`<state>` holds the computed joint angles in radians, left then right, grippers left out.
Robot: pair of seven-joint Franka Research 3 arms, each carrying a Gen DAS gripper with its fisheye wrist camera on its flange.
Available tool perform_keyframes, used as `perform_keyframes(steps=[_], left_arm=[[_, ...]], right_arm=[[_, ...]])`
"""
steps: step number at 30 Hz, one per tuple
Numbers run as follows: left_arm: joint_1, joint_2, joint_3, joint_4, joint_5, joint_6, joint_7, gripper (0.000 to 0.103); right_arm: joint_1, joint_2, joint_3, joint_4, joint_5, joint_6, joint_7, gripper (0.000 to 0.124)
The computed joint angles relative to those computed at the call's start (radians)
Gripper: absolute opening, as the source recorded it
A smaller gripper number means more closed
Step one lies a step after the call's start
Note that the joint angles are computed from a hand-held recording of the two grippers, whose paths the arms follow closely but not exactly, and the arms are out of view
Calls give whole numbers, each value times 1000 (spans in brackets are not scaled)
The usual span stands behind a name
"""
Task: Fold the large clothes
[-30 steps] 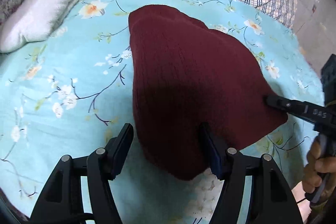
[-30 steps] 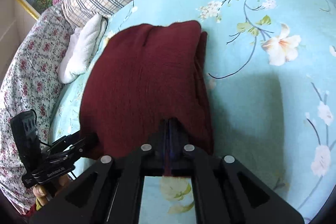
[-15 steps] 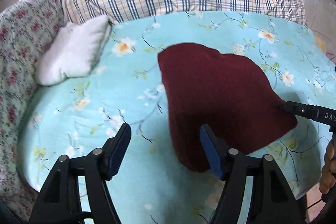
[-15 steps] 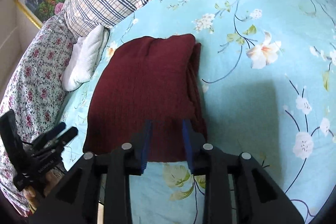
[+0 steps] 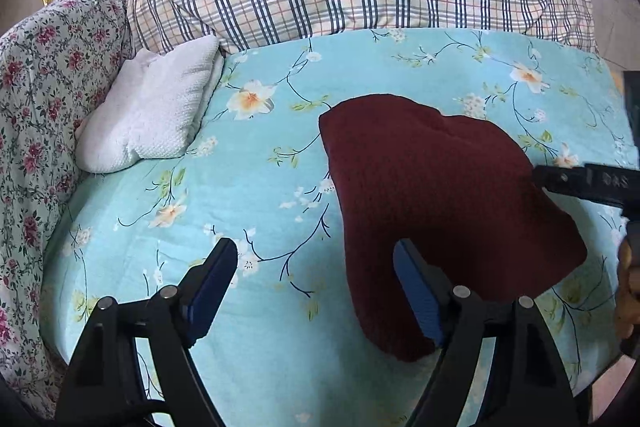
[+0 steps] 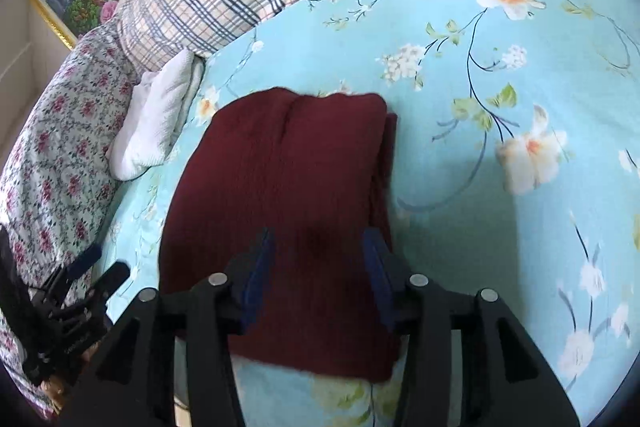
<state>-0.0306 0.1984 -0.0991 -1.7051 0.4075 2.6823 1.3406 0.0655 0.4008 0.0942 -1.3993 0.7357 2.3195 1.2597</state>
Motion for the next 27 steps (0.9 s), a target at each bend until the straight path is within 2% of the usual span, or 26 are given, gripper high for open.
perform_keyframes(steps=[6, 10, 11, 12, 15, 16, 17, 18, 19, 20, 21, 22, 25, 26, 27], left_arm=[[-5, 48, -3, 65, -6, -39, 12, 81], [-10, 81, -8, 102, -23, -60, 31, 81], [-14, 95, -8, 118, -24, -73, 34, 81], [-15, 106, -10, 132, -30, -86, 41, 81], [-10, 132, -17, 159, -64, -94, 64, 82], [-13, 137, -15, 163, -66, -96, 62, 83], [-11, 149, -17, 173, -75, -98, 66, 85], [-8, 155, -20, 178, -88, -99, 72, 85], [-2, 164, -25, 188, -107, -105, 84, 85], [1, 170, -27, 195, -119, -108, 92, 85], [6, 174, -30, 199, -135, -109, 99, 85], [9, 177, -32, 202, -146, -110, 106, 85], [13, 181, -35, 202, -169, -111, 121, 85], [11, 180, -34, 199, -171, -111, 118, 85], [11, 181, -34, 200, -177, -111, 119, 85]], right_arm=[[-9, 212, 7, 281, -52, -105, 139, 48], [-20, 303, 33, 401, -68, -160, 186, 45], [-21, 307, 37, 406, -74, -161, 183, 24], [-24, 305, 43, 403, -73, -153, 173, 13], [-35, 252, 54, 331, -48, -72, 132, 11], [-22, 225, 29, 297, -34, -43, 114, 10], [-26, 227, 39, 299, -61, -31, 128, 9], [-17, 243, 27, 324, -89, -53, 147, 9], [-6, 282, 14, 383, -126, -111, 172, 11], [-15, 308, 35, 413, -165, -143, 192, 15], [-7, 305, 23, 409, -171, -143, 198, 18], [7, 277, 1, 370, -177, -111, 196, 23], [55, 125, -44, 160, -254, 109, 198, 23], [62, 83, -46, 107, -241, 163, 159, 23], [43, 67, -16, 89, -232, 174, 132, 23]])
